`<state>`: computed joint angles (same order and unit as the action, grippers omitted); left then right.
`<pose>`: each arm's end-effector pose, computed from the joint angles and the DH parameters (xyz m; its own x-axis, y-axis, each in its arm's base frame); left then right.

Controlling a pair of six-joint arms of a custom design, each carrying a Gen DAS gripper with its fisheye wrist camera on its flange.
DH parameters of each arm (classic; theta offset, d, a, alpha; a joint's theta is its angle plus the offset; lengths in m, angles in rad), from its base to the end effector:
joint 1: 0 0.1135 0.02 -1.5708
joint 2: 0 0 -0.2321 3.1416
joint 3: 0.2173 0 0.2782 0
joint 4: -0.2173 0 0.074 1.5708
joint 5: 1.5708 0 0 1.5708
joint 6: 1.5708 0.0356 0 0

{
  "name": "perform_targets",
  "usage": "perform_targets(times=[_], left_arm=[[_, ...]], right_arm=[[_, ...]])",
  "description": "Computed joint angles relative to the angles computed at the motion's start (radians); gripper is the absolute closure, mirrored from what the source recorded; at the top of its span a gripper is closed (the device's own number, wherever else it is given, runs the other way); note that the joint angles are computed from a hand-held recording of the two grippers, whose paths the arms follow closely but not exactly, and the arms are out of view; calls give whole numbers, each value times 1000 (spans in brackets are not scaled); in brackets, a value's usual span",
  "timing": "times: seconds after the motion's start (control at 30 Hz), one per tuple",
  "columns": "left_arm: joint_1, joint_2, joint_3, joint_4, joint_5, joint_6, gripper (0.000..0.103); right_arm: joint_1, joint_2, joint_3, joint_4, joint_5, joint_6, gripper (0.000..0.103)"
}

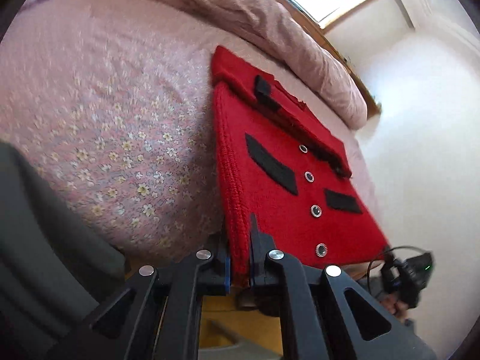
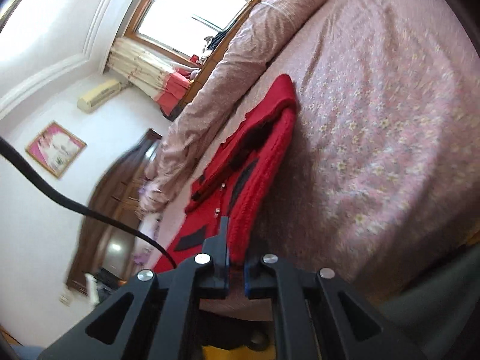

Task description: Fold small clothes

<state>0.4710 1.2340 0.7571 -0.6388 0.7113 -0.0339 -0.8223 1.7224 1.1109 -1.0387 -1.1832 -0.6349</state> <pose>0.2392 0.0957 0.1705 -0.7970 -0.4346 -0.4194 -0.1151 0.7910 -0.6009 0.2317 -0.2010 0.1489 -0.7401 0.4674 -0.4835 -0.1391 0.5970 0.7901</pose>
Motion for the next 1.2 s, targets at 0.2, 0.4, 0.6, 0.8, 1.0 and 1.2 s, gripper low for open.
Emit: perform_targets(times=[0.2, 0.4, 0.6, 0.8, 1.0, 1.2], left_arm=[[-51, 10, -21, 84, -41, -34, 101], [-29, 56, 19, 124, 33, -84, 101], [-75, 232, 205, 232, 29, -194, 101], [-177, 563, 619, 276, -75, -271, 101], [-230, 938, 1092, 218, -167, -307, 101], [-246, 1258, 1538, 55, -198, -326, 101]], right_arm=[[4, -47, -23, 45, 24, 32, 97], [45, -78, -16, 138, -3, 151, 97], [142, -32, 58, 454, -39, 467, 97], [288, 199, 231, 1063, 1, 1038, 97], [413, 541, 676, 995, 153, 1098, 97], [481, 856, 1182, 778, 232, 1061, 97]])
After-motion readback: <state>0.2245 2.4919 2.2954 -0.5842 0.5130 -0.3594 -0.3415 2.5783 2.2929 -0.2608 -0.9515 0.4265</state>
